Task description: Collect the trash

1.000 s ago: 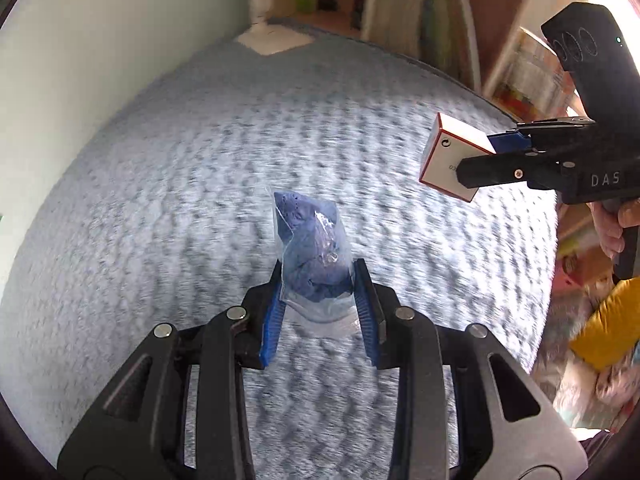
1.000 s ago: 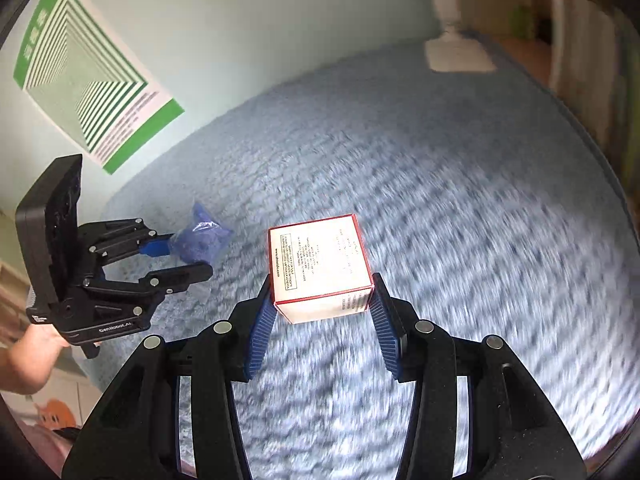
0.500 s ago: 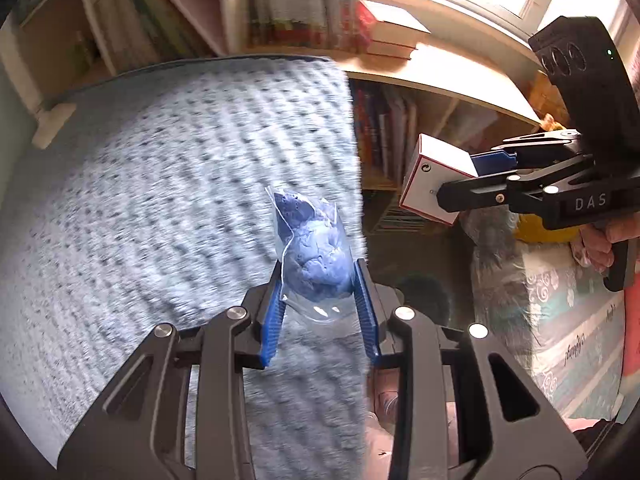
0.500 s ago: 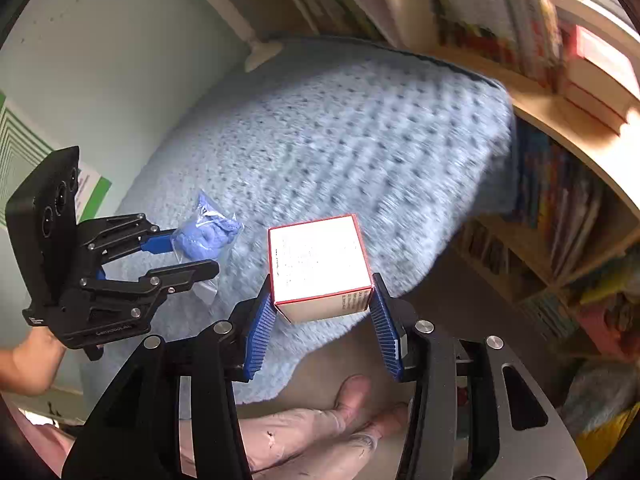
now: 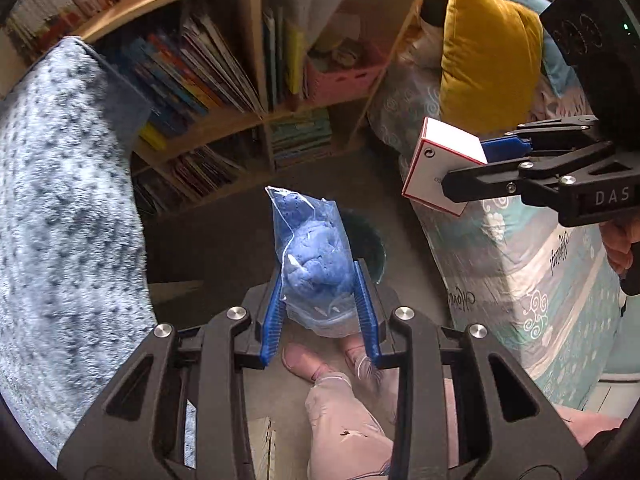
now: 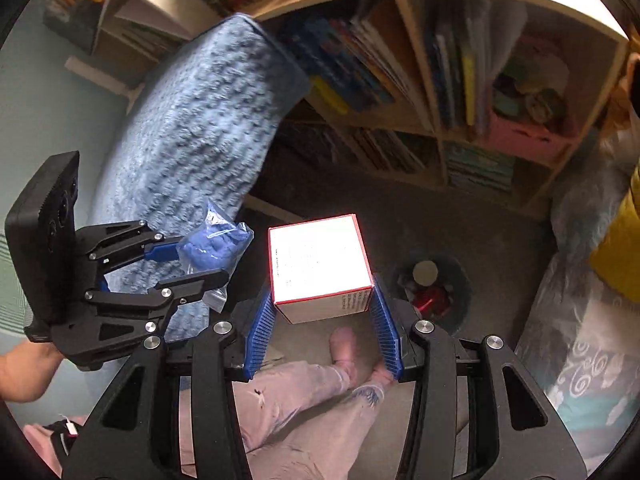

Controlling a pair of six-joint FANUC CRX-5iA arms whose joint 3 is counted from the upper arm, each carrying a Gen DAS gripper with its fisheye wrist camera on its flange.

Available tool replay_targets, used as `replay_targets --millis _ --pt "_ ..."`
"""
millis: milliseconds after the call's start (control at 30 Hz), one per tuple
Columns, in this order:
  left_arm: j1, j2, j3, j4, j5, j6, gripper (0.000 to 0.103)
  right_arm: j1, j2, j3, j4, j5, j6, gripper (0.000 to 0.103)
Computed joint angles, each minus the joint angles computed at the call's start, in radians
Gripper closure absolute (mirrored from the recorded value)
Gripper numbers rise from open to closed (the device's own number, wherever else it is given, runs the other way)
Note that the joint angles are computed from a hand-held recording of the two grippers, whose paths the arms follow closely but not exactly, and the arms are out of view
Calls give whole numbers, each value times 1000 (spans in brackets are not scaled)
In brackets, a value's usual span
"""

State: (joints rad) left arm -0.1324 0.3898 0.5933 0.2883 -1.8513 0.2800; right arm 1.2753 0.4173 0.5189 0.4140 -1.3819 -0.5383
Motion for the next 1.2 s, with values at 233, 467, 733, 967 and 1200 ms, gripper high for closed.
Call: replay_targets --millis 233,467,733,967,1200 --pt "-82 -42 -131 -100 36 -17 73 71 -87 -215 18 106 -242 56" --pt "-140 -52 -213 -173 77 3 69 96 -126 -353 33 194 -367 55" --pt "-172 -52 -248 -209 117 6 39 104 -163 -438 23 230 -459 38" --pt "-156 -43 -228 -201 114 6 38 119 -184 -457 29 214 -497 38" --pt "-128 -44 -198 -174 110 4 36 121 -182 -432 36 197 -495 38"
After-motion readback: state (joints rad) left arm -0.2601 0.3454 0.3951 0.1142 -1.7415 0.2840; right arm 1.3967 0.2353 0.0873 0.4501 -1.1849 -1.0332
